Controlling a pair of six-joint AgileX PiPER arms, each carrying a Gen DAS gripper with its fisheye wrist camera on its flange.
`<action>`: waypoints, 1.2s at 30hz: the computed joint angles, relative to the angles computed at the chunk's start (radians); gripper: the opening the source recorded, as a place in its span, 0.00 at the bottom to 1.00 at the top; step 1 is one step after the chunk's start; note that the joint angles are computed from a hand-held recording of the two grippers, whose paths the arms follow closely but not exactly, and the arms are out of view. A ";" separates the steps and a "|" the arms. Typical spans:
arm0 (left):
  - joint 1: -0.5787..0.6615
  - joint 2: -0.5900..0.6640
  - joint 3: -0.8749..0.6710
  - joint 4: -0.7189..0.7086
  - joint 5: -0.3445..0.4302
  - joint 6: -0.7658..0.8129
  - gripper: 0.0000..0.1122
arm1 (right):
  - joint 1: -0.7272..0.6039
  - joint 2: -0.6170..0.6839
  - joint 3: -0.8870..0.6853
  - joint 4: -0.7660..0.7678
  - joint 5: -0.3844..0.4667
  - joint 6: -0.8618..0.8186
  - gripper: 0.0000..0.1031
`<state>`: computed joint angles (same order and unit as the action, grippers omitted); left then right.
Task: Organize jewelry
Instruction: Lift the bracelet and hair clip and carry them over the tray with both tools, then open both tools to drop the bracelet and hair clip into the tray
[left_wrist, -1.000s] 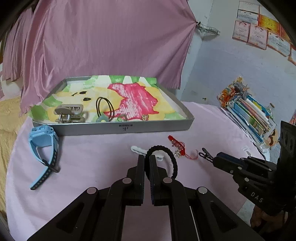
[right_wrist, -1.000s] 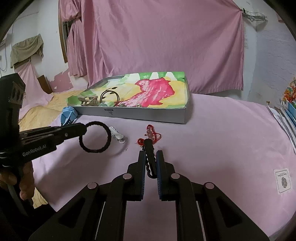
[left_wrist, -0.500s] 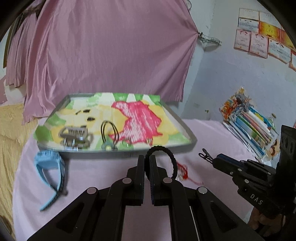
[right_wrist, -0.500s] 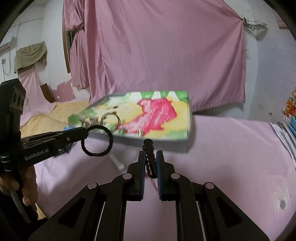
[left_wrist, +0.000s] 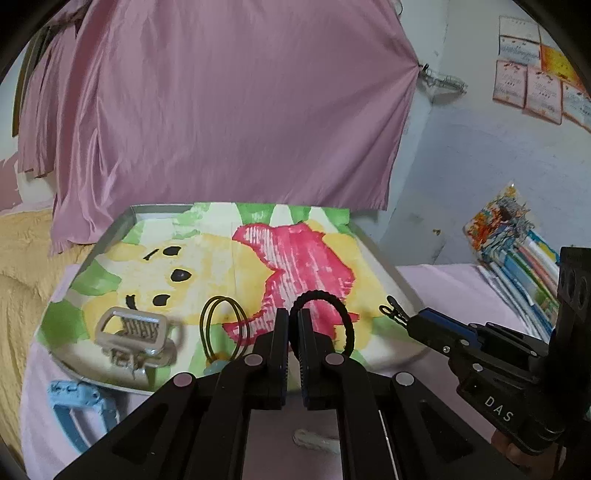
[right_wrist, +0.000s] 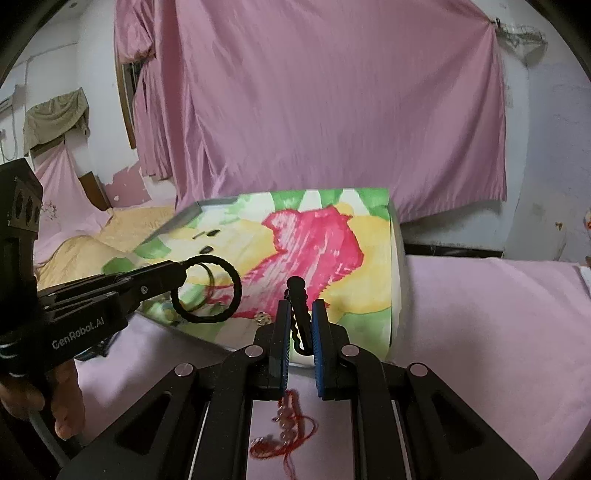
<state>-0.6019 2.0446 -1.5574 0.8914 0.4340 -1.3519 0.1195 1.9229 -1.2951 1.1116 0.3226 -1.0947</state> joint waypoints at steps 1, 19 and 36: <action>0.006 0.020 -0.028 -0.046 0.009 0.047 0.04 | 0.002 0.017 -0.019 -0.029 0.005 0.032 0.10; 0.038 0.161 -0.216 -0.367 0.130 0.364 0.05 | 0.021 0.167 -0.217 -0.409 0.108 0.421 0.10; 0.021 0.102 -0.153 -0.251 0.121 0.227 0.07 | -0.007 0.055 -0.068 -0.165 0.006 0.189 0.15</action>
<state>-0.5812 2.1470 -1.7107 0.6403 0.5553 -1.1245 0.1125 1.9781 -1.3631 0.9469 0.3286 -0.9059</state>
